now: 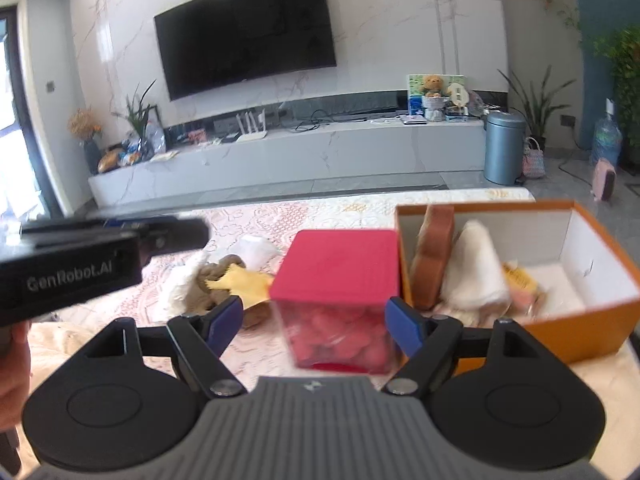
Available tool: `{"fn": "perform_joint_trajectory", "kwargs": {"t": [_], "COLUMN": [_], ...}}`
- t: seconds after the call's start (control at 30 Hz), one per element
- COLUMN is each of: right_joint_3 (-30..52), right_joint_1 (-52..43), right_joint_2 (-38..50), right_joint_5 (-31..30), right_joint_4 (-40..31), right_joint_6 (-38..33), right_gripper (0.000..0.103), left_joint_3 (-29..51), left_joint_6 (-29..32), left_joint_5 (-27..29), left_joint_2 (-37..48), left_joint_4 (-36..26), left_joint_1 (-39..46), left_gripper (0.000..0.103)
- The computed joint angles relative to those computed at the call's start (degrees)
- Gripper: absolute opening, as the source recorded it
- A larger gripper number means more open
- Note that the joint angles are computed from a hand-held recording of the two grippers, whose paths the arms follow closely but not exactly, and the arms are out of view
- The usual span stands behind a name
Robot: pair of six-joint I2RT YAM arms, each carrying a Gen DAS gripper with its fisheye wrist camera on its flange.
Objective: Organize soft objects
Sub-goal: 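Move both open tools back to the items on the bed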
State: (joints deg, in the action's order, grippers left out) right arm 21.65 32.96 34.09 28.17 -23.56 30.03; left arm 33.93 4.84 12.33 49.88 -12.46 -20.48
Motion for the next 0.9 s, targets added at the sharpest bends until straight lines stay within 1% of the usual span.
{"fn": "perform_joint_trajectory", "kwargs": {"t": [0.03, 0.1, 0.2, 0.27, 0.37, 0.4, 0.53, 0.6, 0.67, 0.73, 0.8, 0.9], "right_joint_3": [-0.4, -0.3, 0.3, 1.3, 2.2, 2.4, 3.5, 4.7, 6.3, 8.4, 10.0, 12.2], "right_joint_1": [3.5, 8.7, 12.2, 14.6, 18.0, 18.7, 18.3, 16.4, 14.3, 12.6, 10.9, 9.4], "right_joint_2": [1.6, 6.6, 14.6, 20.2, 26.2, 27.5, 32.1, 34.6, 37.6, 40.8, 43.4, 47.3], "right_joint_5": [3.3, 7.1, 8.6, 10.6, 14.5, 15.3, 14.2, 11.6, 8.7, 7.1, 5.7, 4.4], "right_joint_4": [0.7, 2.1, 5.1, 7.4, 11.2, 12.2, 17.2, 19.2, 21.1, 22.6, 24.5, 26.9], "right_joint_6": [2.8, 7.7, 11.1, 11.2, 9.6, 9.1, 5.4, 3.4, 2.1, 1.5, -0.2, -2.4], "right_gripper": [0.077, 0.077, 0.077, 0.077, 0.077, 0.077, 0.077, 0.077, 0.077, 0.074, 0.065, 0.061], "left_joint_3": [-1.2, -3.4, -4.3, -4.4, -4.1, -3.9, -6.1, -5.9, -5.5, -4.3, -2.5, 0.2], "left_joint_6": [0.4, 0.9, 3.3, 4.1, 5.8, 5.6, 7.0, 7.2, 8.7, 8.5, 8.2, 7.7], "left_joint_5": [0.0, 0.1, 5.0, 7.8, 13.8, 14.6, 18.7, 19.3, 21.3, 22.7, 23.8, 25.0], "left_joint_2": [-0.9, -2.1, -2.9, -1.5, 0.5, 1.1, 2.1, 4.1, 7.9, 10.9, 14.6, 19.9], "left_joint_4": [-0.1, -0.6, -3.6, -3.8, -4.9, -4.5, -1.1, 0.1, 1.8, 2.9, 3.4, 4.2], "left_joint_1": [1.3, 4.2, 12.7, 17.3, 24.8, 25.6, 29.5, 30.4, 33.4, 35.5, 37.3, 38.9], "left_gripper": [0.028, 0.028, 0.028, 0.028, 0.028, 0.028, 0.028, 0.028, 0.028, 0.028, 0.028, 0.028]}}
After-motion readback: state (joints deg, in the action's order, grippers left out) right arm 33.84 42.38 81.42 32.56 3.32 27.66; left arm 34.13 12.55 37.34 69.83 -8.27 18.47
